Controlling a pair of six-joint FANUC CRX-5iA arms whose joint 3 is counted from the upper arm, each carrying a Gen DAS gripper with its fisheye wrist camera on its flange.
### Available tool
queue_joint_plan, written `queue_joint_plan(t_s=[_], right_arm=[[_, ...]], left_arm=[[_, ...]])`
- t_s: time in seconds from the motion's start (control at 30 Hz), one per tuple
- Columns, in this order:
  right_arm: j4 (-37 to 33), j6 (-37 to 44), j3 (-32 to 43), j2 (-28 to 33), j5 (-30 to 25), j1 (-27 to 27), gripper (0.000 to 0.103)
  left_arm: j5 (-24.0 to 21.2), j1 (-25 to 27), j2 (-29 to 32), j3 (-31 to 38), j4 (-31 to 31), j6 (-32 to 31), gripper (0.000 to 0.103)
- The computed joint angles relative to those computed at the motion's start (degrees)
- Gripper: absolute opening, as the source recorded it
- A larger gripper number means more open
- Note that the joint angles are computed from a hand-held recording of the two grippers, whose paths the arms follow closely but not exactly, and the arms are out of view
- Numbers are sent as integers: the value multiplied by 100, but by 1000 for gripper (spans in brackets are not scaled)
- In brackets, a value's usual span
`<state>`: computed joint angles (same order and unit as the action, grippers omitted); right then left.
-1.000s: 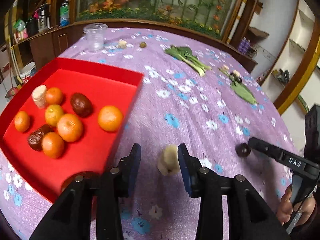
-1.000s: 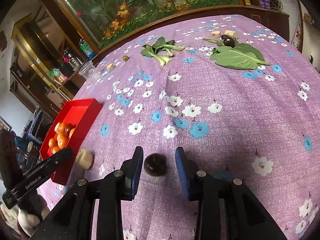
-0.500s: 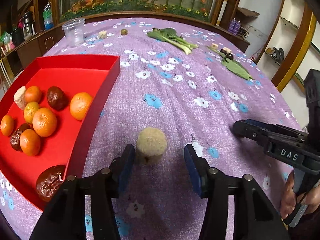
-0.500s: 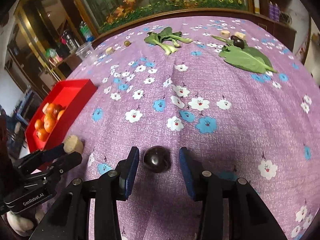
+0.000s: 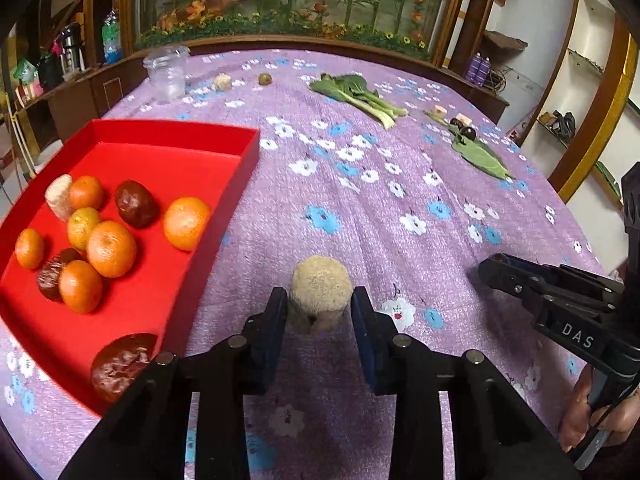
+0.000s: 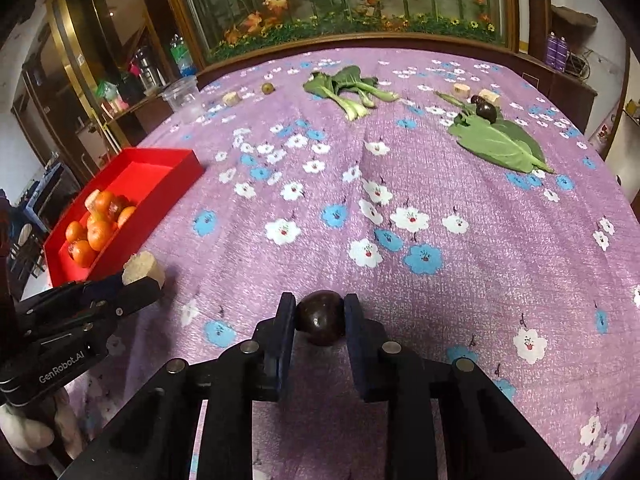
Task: Organize fruits
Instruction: 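Carry the bun and the plum in both tools over the red tray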
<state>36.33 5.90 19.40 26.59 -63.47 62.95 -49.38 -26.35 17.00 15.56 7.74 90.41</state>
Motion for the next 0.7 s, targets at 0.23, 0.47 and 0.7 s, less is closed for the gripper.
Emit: queue_joint_plan(t_s=[0.23,0.47,0.7], right_arm=[[465,-303,-211,-160,284,75,26],[608,-204,7,-66,265,161,27],[598,53,343,99,175,221,27]], left_arm=[[57,-159,-245,197,-1029,679,32],[116,-221,-455,213,-1612,1019,32],[175,-167,-591,147,-1757,1184,32]])
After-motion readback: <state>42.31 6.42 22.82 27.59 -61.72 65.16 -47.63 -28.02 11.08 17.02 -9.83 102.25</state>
